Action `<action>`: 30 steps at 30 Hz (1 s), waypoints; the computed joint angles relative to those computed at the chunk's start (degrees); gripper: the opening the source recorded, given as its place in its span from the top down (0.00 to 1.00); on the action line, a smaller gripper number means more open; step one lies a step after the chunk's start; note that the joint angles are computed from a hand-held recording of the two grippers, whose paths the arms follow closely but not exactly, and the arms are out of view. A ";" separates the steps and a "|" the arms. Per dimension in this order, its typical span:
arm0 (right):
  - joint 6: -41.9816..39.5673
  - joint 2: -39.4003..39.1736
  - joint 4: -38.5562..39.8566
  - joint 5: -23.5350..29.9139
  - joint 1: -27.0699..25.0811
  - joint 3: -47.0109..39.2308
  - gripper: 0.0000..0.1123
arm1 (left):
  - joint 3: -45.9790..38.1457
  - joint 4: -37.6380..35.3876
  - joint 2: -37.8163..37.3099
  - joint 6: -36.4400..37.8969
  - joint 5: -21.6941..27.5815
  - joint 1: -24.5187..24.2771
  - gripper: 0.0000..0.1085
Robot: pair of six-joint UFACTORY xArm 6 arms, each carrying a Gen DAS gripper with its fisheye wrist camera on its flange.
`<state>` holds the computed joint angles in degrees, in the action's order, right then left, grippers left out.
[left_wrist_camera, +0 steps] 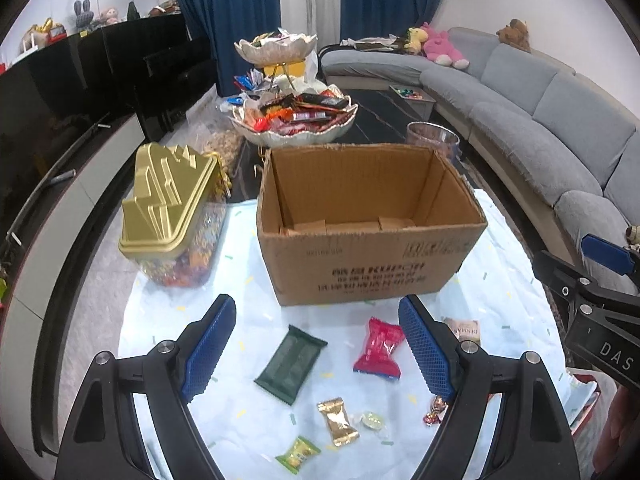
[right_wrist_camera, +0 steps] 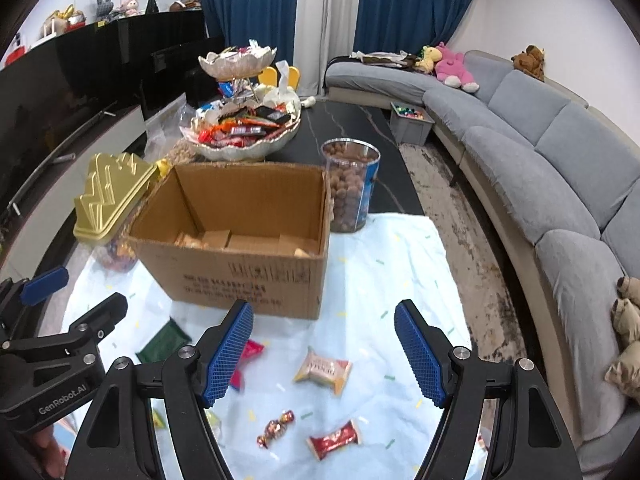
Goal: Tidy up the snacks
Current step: 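Move both tools back toward the remaining snacks on the cloth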
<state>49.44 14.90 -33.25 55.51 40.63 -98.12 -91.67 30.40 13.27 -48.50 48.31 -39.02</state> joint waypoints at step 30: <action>4.24 -5.28 0.09 -4.54 2.65 13.89 0.34 | 15.79 4.24 -6.19 -9.11 -5.38 -2.09 0.26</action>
